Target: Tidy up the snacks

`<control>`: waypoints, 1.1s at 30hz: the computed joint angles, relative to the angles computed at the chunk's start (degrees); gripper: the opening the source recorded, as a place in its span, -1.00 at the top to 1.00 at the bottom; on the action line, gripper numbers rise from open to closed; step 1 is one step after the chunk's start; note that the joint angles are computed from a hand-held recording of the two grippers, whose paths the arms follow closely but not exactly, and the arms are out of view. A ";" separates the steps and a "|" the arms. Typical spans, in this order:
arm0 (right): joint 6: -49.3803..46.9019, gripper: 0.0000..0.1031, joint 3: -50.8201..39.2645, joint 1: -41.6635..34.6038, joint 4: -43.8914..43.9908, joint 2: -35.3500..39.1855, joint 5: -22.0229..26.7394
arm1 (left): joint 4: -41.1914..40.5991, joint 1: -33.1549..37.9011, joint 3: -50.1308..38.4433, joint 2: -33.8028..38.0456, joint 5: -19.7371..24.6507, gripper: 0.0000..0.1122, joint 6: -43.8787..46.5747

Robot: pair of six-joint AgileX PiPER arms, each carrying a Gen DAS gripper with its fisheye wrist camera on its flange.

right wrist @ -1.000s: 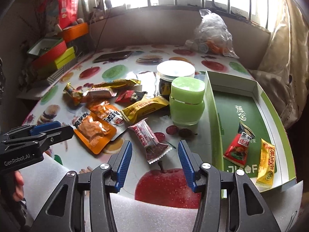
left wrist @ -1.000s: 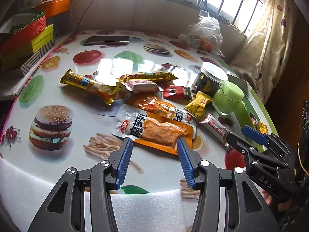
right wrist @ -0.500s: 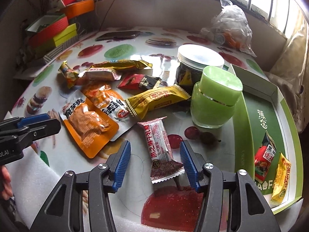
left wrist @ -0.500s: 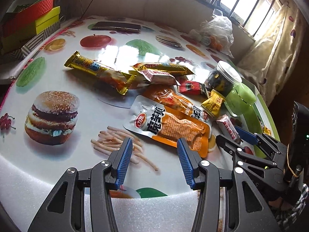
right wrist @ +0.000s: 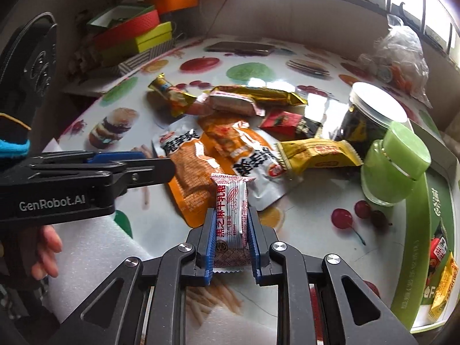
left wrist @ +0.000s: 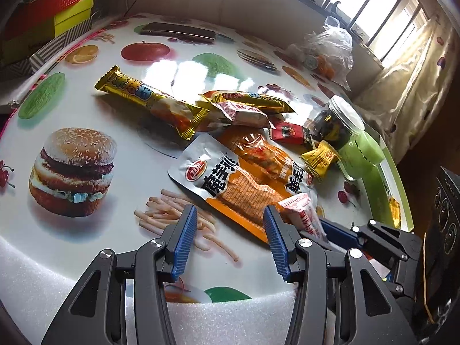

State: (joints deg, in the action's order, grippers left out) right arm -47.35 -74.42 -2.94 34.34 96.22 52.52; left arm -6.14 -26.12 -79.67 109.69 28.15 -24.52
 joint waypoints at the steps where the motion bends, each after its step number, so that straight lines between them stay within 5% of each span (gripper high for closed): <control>1: -0.48 0.62 -0.41 0.00 1.09 0.34 1.29 | 0.48 0.01 -0.49 0.27 0.38 0.12 -0.38; 6: -2.73 0.62 -0.94 -0.17 6.00 1.32 6.13 | -0.02 0.44 -3.45 1.69 2.96 0.12 -0.82; 17: 0.30 0.62 2.95 -6.16 3.39 -3.06 0.98 | 6.58 -2.70 -14.49 7.90 10.13 -0.06 -5.24; 33: -1.90 0.62 3.16 -9.65 7.33 -1.06 2.83 | 12.42 -4.73 -30.59 16.20 22.27 -0.07 -11.19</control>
